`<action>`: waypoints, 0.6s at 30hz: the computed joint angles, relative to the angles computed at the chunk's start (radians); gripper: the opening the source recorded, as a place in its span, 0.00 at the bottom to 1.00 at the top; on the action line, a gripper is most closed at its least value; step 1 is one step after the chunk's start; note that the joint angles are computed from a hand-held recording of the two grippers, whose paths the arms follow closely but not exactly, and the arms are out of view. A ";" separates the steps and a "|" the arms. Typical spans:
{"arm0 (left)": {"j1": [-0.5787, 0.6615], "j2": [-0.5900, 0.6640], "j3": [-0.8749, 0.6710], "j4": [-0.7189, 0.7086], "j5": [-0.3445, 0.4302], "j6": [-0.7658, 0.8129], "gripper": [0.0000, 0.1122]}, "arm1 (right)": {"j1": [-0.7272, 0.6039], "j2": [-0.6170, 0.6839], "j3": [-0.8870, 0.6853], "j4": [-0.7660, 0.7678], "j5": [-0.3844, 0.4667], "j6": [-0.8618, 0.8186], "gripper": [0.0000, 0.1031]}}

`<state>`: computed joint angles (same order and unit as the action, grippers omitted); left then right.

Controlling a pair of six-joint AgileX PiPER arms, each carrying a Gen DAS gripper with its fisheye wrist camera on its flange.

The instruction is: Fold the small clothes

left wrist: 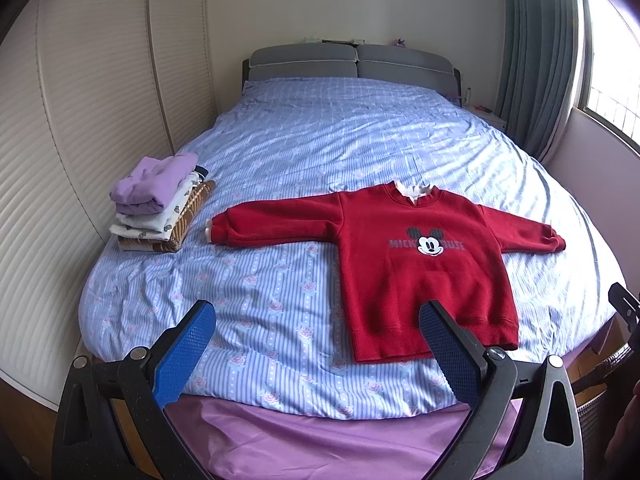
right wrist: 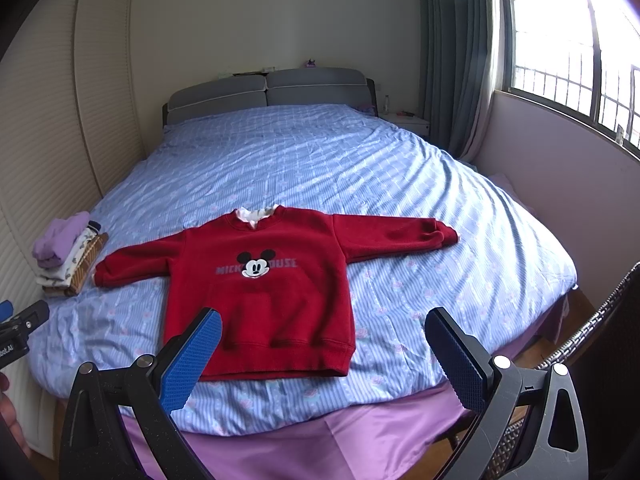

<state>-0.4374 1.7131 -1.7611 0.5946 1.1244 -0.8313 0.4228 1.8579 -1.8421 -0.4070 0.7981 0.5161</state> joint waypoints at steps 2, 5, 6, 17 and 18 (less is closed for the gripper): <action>0.001 0.001 -0.003 -0.001 0.001 0.003 0.92 | 0.000 0.000 0.000 0.001 0.000 -0.001 0.99; 0.004 -0.002 0.000 -0.005 -0.001 0.007 0.92 | 0.000 0.000 -0.002 0.001 0.001 0.000 0.99; 0.003 -0.003 0.002 -0.004 -0.001 0.004 0.92 | 0.000 0.000 -0.002 0.000 0.001 0.001 0.99; 0.003 -0.003 0.005 0.002 -0.005 0.001 0.92 | 0.001 0.003 -0.005 -0.001 0.002 0.002 0.99; 0.004 -0.004 0.005 0.001 -0.005 0.001 0.92 | 0.001 0.003 -0.005 -0.001 0.002 0.002 0.99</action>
<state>-0.4334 1.7089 -1.7559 0.5957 1.1198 -0.8299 0.4237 1.8610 -1.8476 -0.4078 0.8000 0.5179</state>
